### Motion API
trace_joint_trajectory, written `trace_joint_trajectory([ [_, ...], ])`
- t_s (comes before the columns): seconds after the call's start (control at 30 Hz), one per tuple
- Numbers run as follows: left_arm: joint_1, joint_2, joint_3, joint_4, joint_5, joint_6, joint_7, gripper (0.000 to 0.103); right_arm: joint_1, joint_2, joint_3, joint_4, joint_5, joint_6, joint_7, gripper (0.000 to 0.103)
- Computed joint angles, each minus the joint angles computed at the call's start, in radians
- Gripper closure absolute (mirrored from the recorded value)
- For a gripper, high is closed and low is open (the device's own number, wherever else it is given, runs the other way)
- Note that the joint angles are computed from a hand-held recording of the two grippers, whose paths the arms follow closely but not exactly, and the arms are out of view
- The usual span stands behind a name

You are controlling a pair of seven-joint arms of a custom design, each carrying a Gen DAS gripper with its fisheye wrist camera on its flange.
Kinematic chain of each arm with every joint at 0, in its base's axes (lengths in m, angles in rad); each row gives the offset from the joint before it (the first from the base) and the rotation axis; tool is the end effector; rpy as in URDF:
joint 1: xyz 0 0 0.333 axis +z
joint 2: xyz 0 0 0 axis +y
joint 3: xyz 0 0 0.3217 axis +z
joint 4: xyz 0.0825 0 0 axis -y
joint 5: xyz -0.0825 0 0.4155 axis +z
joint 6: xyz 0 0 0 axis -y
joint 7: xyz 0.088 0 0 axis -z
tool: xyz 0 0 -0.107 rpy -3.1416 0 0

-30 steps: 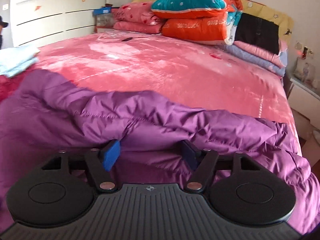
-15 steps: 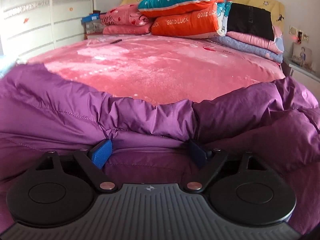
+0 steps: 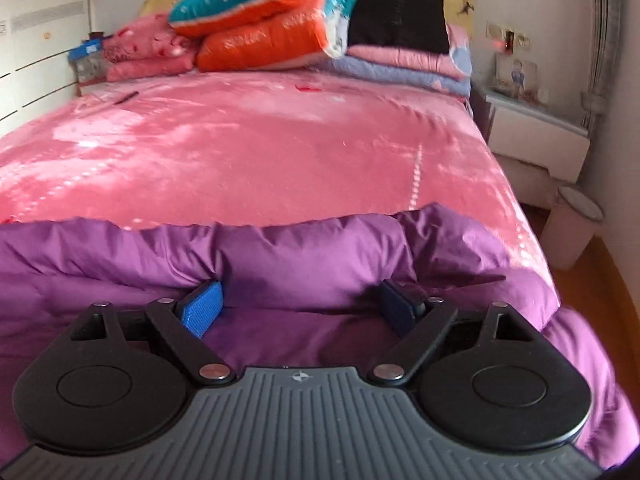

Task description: Fold large clothes

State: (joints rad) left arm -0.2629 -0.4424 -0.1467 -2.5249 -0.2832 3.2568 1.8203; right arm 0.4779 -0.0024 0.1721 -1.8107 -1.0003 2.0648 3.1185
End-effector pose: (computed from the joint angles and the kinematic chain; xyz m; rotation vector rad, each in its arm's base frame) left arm 0.4400 -0.1692 0.5632 -1.2194 1.8076 -1.1540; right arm 0.5226 0.3419 0.5796 -1.2265 2.0877 -1.0690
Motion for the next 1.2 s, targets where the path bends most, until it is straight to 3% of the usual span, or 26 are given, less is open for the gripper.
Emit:
trace_joint_trajectory([
  [0.2, -0.014, 0.011, 0.014, 0.003, 0.006, 0.014, 0.012, 0.008, 0.002, 0.022, -0.008, -0.009, -0.021, 0.012, 0.008, 0.0],
  [0.37, -0.041, 0.006, 0.048, 0.005, -0.002, 0.001, 0.018, 0.009, -0.023, -0.078, -0.011, -0.115, -0.015, 0.128, 0.09, 0.0],
  [0.47, -0.057, -0.016, 0.061, -0.004, -0.011, -0.001, 0.02, 0.013, -0.027, -0.181, 0.044, -0.199, -0.078, 0.085, 0.19, 0.0],
  [0.63, -0.159, -0.084, 0.137, -0.045, -0.002, 0.03, 0.067, 0.015, -0.027, -0.384, 0.153, -0.379, -0.093, 0.006, 0.363, 0.0],
  [0.83, -0.167, -0.179, 0.102, -0.045, -0.033, -0.033, 0.043, 0.016, -0.015, -0.519, 0.276, -0.513, -0.082, -0.11, 0.493, 0.0],
  [0.9, -0.155, -0.179, 0.077, -0.018, -0.056, -0.05, 0.012, 0.016, -0.013, -0.555, 0.27, -0.551, -0.134, -0.058, 0.512, 0.0],
  [0.97, -0.181, -0.145, 0.087, 0.042, -0.076, -0.086, -0.002, 0.016, -0.013, -0.575, 0.244, -0.573, -0.176, 0.037, 0.486, 0.0],
  [1.07, -0.166, -0.057, 0.052, 0.143, -0.078, -0.111, -0.009, 0.015, -0.034, -0.59, 0.223, -0.601, -0.24, 0.169, 0.455, 0.0],
  [1.2, -0.106, 0.081, -0.016, 0.287, -0.055, -0.184, -0.015, 0.016, -0.075, -0.585, 0.189, -0.611, -0.216, 0.277, 0.442, 0.0],
])
